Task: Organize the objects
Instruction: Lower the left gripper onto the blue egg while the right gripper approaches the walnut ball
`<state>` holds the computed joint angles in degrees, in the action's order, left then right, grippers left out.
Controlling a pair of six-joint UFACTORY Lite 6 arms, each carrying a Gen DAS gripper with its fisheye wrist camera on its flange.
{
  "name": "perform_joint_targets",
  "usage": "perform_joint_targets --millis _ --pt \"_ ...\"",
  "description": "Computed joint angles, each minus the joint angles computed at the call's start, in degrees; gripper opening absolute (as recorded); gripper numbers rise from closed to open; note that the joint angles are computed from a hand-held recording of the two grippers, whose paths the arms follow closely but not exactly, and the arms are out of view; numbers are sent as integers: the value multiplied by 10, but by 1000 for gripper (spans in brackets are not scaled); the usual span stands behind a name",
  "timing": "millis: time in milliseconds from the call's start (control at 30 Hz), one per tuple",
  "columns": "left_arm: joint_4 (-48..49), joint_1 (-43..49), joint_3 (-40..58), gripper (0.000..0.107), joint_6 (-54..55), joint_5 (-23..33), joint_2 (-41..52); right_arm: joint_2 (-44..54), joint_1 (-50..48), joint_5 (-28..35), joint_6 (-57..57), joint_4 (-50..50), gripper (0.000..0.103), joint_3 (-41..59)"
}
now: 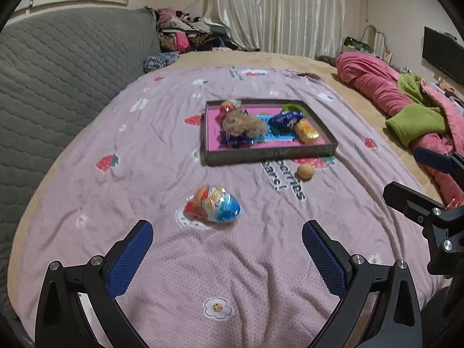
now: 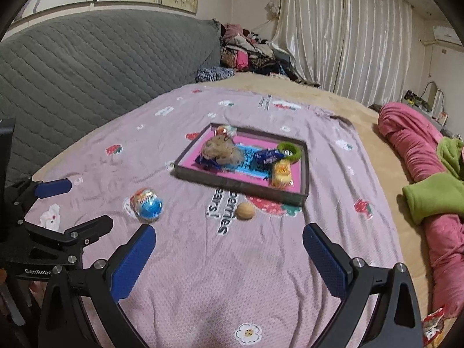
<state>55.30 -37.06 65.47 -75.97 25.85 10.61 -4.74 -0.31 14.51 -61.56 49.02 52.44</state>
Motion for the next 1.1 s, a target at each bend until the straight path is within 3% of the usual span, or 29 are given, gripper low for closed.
perform_joint_targets --millis 333,667,867,967,1100 --pt "93 32 -7 102 -88 -77 70 83 -3 -24 -160 160 102 13" --pt "182 67 40 102 -162 -128 145 198 3 -36 -244 250 102 92" --pt "140 86 103 102 -106 -150 215 282 4 -40 -246 254 102 157" --pt "48 94 149 102 -11 -157 254 324 4 -42 -223 231 102 195" --pt "0 103 200 102 41 -152 294 380 4 -38 -173 185 102 252"
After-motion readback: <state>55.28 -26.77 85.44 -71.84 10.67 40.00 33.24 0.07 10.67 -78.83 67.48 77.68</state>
